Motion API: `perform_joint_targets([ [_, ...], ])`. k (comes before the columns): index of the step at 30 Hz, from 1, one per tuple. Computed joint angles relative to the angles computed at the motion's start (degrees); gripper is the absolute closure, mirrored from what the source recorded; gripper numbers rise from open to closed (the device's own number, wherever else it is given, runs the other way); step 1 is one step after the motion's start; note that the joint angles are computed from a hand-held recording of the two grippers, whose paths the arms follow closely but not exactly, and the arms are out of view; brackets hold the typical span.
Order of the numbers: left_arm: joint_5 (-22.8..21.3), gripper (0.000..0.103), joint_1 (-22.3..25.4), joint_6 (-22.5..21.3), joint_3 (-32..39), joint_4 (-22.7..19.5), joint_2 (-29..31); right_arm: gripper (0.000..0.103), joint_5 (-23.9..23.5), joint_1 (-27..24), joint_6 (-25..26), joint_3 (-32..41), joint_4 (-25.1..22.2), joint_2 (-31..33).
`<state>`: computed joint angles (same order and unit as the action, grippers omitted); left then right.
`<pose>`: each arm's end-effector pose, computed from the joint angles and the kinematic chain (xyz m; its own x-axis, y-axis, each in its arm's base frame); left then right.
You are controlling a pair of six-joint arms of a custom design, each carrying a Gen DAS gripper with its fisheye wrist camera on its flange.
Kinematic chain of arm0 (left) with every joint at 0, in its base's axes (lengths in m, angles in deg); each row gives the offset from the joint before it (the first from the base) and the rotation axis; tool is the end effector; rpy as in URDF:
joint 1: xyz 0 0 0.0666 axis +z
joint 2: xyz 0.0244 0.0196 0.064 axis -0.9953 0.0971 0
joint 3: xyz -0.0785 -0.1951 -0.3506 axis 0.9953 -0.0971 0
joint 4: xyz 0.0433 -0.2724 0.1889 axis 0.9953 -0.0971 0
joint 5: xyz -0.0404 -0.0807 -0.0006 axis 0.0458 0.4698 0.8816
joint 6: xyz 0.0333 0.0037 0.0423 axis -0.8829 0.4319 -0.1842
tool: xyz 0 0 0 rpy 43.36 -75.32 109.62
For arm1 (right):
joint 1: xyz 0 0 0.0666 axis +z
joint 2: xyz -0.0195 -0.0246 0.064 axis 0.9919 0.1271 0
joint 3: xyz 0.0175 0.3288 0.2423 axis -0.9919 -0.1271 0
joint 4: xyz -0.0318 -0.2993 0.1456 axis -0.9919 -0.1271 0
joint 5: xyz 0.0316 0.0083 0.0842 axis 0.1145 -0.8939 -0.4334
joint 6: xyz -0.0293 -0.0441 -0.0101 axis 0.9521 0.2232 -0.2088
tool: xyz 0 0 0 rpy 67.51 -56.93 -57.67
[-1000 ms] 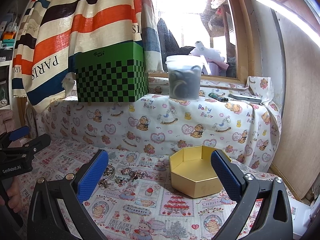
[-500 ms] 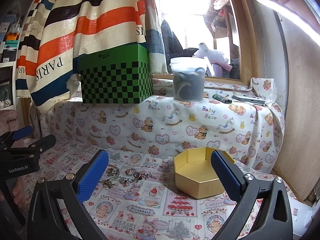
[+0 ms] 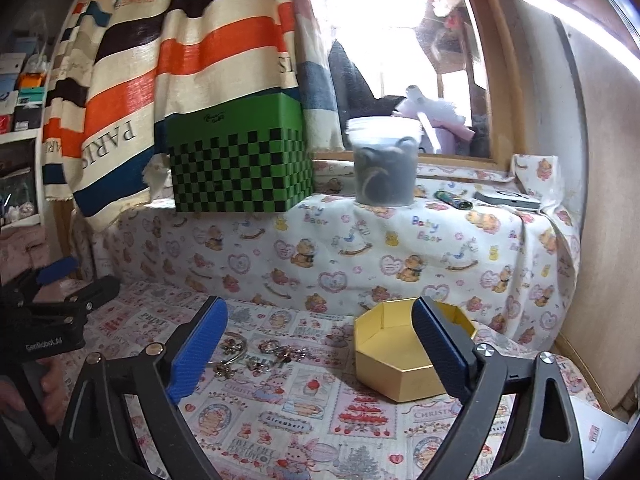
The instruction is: Organize jewelry
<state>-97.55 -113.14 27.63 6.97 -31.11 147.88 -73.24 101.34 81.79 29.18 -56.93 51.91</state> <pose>0.3863 -0.1914 0.5202 -0.2956 -0.0353 -0.9547 -0.0650 0.9977 -0.0168 0.4223 0.1397 0.5270 -0.2663 -0.0259 -0.9635 -0.2497 0.9674 0.0431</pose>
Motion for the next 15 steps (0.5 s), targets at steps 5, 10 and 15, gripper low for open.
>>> perform_joint_targets([
  [5, 3.0, 0.0, 2.1, 1.0, 1.3, -2.5, 0.2, 0.027, -0.4, 0.8, 1.4, 12.6, -17.9, 5.1],
  [10, 3.7, 0.0, 4.2, 2.7, 1.9, -3.8, 0.0, 0.049, -5.0, 1.2, -1.9, 20.6, -27.6, 10.8],
  [15, 5.3, 0.0, 5.8, 4.6, 2.7, -6.1, 0.6, 0.071, -9.2, 0.7, -6.9, 26.9, -34.1, 17.6],
])
